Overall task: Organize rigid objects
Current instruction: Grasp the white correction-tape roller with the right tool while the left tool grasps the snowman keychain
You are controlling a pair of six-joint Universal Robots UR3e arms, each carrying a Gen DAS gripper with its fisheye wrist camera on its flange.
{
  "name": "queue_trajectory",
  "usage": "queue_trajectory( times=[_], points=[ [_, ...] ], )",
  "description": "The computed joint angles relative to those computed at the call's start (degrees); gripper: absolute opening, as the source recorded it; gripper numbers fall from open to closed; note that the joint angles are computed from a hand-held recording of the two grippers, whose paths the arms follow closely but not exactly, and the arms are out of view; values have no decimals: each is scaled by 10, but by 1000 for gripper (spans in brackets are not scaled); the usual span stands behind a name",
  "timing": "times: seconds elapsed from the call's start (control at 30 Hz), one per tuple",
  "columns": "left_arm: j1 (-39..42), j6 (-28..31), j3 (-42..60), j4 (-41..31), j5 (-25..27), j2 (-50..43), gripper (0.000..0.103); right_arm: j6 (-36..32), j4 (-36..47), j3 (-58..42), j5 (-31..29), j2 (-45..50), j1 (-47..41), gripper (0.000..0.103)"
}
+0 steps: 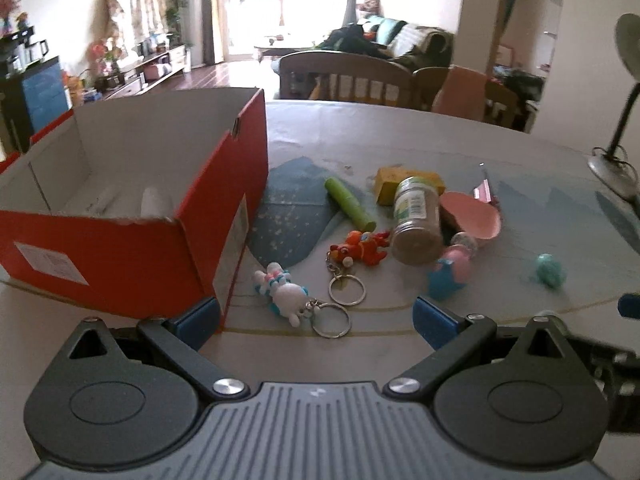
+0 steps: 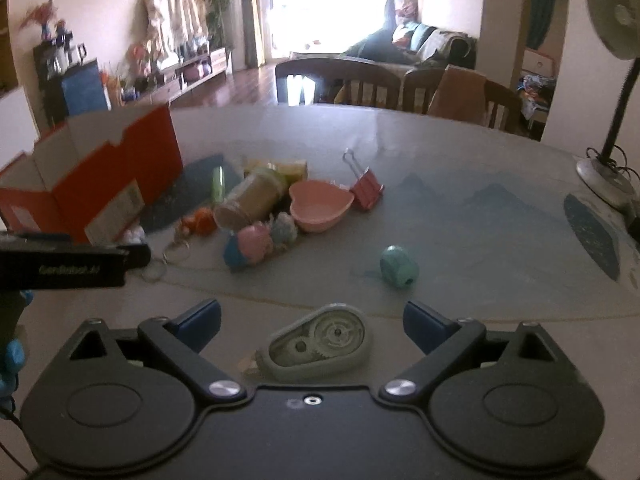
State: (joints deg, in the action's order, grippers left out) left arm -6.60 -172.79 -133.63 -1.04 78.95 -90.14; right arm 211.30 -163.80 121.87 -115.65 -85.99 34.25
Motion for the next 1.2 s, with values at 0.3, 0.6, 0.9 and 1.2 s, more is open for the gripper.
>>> queue_trajectory(
  times=[0.3,0.6,0.9,1.2],
  points=[
    [-63,-77,45,69,90,-101,102,-16,-28,12,23,18,-47,92],
    [-108,-163,127,15,189,-167,81,-8,-31,37,63,18,-83,80],
    [-92,-222,156,-12,187,-184,59,23,-33,20,85,43,-97,75],
    [-89,-174,149,4,182,-185,34,57,17,-24,57,64,-81,73]
  ],
)
